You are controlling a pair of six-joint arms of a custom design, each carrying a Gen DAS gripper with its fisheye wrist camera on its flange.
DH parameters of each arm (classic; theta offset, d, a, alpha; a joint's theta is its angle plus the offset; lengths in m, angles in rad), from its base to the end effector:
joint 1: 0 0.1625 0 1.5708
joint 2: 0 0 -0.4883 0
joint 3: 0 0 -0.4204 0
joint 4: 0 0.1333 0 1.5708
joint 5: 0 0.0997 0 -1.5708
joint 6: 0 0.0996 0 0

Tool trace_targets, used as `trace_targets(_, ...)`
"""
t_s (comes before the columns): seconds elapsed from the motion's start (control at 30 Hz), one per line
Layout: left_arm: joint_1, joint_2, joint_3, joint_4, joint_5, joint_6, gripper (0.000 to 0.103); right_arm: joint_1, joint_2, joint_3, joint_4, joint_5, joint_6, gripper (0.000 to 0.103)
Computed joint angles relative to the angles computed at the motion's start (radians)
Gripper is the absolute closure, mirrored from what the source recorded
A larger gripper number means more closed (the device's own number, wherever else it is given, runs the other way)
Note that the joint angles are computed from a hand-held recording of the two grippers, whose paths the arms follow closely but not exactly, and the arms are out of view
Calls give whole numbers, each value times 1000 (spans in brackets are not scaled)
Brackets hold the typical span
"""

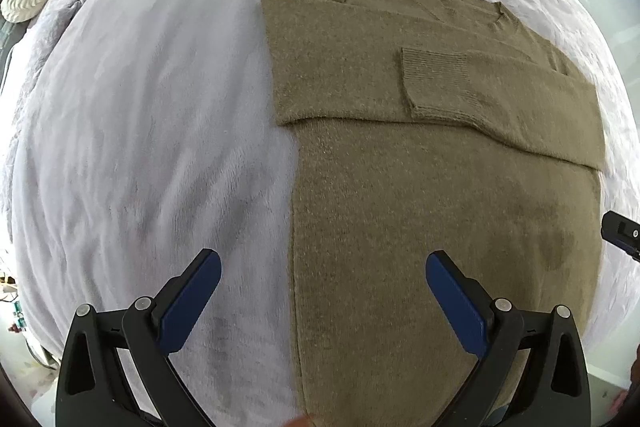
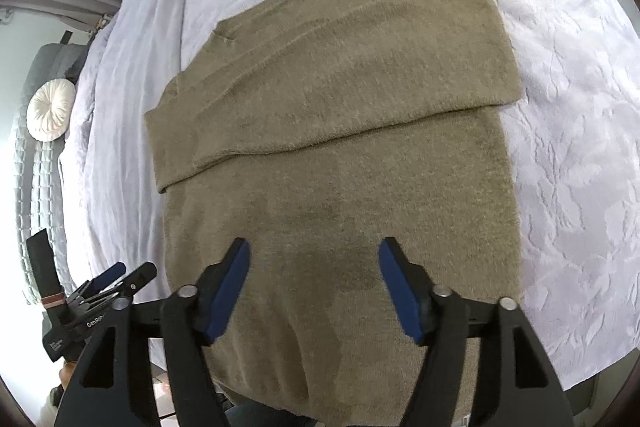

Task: Fold small clothes
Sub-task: 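Move the left gripper to the sweater hem and grasp it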

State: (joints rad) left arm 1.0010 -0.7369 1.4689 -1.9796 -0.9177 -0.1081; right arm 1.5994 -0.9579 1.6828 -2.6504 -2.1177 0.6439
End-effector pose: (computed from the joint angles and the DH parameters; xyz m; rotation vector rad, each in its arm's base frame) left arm -0.2380 -0.7308 0.1030 0.6844 2.3275 0.0997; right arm 0.1020 -0.7160 0.2380 -0.9317 -2.4914 0.6953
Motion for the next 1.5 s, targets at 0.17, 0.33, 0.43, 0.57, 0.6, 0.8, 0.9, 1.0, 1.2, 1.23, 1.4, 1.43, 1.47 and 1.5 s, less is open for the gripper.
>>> trace_targets(0.17, -2, -12, 12, 8, -15, -9, 0, 19, 6, 0, -31, -25, -24, 17)
trace_targets(0.33, -11, -27, 35, 0, 8, 30, 0, 17, -4, 17, -40, 2, -23, 16)
trace_targets(0.43, -11, -35, 40, 15, 1, 43, 0, 10, -21, 41, -41, 30, -20, 16)
trace_targets(0.57, -10, -45, 58, 19, 34, 30, 0, -2, -52, 88, -52, 62, -8, 16)
trace_targets(0.6, -10, -48, 65, 13, 46, 34, 0, -5, -62, 102, -48, 66, -3, 16)
trace_targets(0.8, 36, -65, 60, 126, -28, 46, 0, -61, -135, 218, -6, 174, 44, 16)
trace_targets(0.9, 62, -77, 62, 190, -77, 44, 0, -80, -171, 283, 30, 196, 63, 16)
trace_targets(1.0, 83, -89, 72, 253, -122, 42, 0, -106, -213, 363, 30, 248, 90, 16)
trace_targets(1.2, 106, -106, 103, 347, -224, 80, 0, -177, -223, 489, -96, 431, 109, 16)
trace_targets(1.23, 109, -106, 107, 359, -241, 79, 0, -182, -214, 499, -122, 450, 106, 16)
trace_targets(1.4, 113, -104, 135, 372, -274, 66, 0, -196, -153, 517, -247, 521, 107, 15)
trace_targets(1.43, 114, -103, 135, 372, -270, 69, 0, -196, -142, 515, -259, 529, 107, 15)
trace_targets(1.47, 113, -103, 140, 369, -265, 68, 0, -192, -137, 517, -270, 532, 112, 17)
trace_targets(1.5, 111, -100, 140, 368, -262, 65, 0, -194, -135, 523, -287, 541, 112, 20)
